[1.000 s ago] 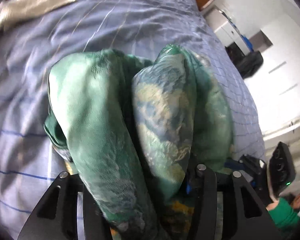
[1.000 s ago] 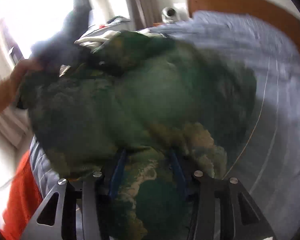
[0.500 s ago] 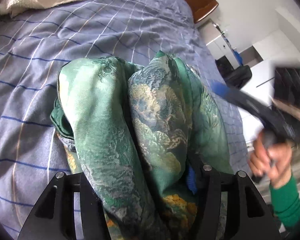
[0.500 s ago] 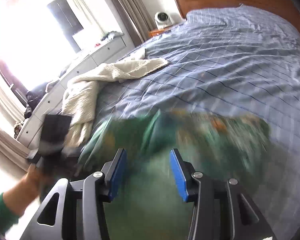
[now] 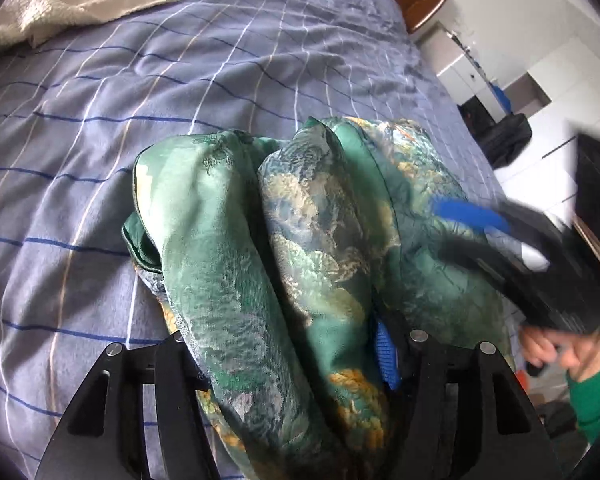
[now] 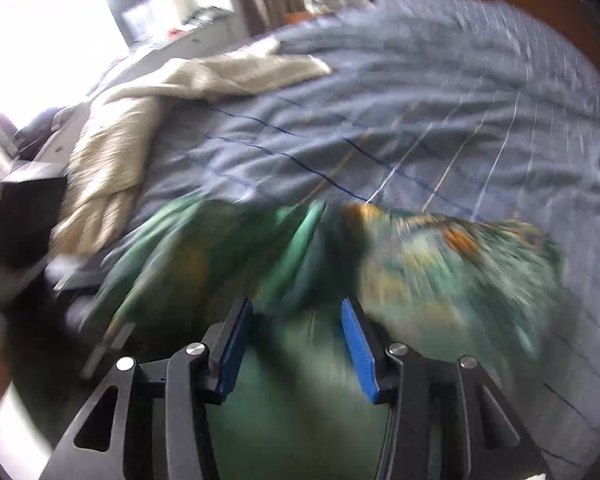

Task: Fold large clothes

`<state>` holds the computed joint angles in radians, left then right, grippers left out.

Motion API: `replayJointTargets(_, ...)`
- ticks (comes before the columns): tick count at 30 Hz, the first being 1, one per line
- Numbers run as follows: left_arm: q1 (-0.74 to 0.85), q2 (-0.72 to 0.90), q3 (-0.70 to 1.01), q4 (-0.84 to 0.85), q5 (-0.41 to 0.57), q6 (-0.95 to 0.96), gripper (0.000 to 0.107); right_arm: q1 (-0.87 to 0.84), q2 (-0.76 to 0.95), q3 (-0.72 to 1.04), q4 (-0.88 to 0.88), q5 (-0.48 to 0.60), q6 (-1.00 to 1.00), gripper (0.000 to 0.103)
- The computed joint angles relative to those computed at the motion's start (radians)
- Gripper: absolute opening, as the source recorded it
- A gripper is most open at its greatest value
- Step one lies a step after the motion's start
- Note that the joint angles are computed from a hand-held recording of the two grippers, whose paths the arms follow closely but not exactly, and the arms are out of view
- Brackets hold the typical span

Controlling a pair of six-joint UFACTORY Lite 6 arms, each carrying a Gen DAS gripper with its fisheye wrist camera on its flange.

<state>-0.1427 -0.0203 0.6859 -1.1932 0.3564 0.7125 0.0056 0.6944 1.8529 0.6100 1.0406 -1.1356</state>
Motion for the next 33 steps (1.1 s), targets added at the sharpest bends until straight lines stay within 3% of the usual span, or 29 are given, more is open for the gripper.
replayJointTargets(5, 0.004, -0.021, -0.036, -0.094, -0.005, 0.090, 0.062, -0.340, -0.363, -0.384, 0.117, 0.221, -0.431, 0.047)
replayJointTargets(9, -0.003, -0.021, -0.068, -0.237, -0.022, 0.221, 0.063, -0.535, -0.427, -0.500, 0.092, 0.413, -0.550, 0.047)
replayJointTargets(10, -0.003, -0.020, -0.074, -0.275, -0.021, 0.251, 0.063, -0.524, -0.419, -0.539, 0.055, 0.389, -0.546, 0.046)
replayJointTargets(13, -0.034, -0.027, -0.091, -0.341, -0.046, 0.308, 0.064, -0.467, -0.356, -0.666, 0.014, 0.170, -0.524, 0.042)
replayJointTargets(15, -0.072, -0.049, -0.108, -0.345, -0.100, 0.295, 0.064, -0.456, -0.266, -0.682, 0.074, 0.086, -0.541, 0.026)
replayJointTargets(20, -0.074, -0.073, -0.125, -0.396, -0.109, 0.332, 0.064, -0.478, -0.185, -0.593, 0.120, 0.156, -0.483, 0.019)
replayJointTargets(23, -0.081, -0.166, -0.146, -0.226, -0.113, 0.141, 0.067, -0.477, -0.339, -0.659, 0.112, 0.138, -0.519, 0.027)
replayJointTargets(27, 0.007, -0.393, -0.216, -0.008, 0.003, -0.087, 0.070, -0.464, -0.505, -0.646, 0.217, 0.221, -0.536, 0.033)
replayJointTargets(29, 0.065, -0.513, -0.265, 0.076, 0.042, -0.164, 0.079, -0.436, -0.536, -0.620, 0.266, 0.265, -0.520, 0.033)
replayJointTargets(31, 0.148, -0.622, -0.323, 0.144, 0.084, -0.209, 0.086, -0.339, -0.539, -0.607, 0.298, 0.225, -0.494, 0.033)
replayJointTargets(33, 0.261, -0.672, -0.387, 0.094, 0.155, -0.116, 0.087, -0.228, -0.507, -0.616, 0.296, 0.162, -0.474, 0.033)
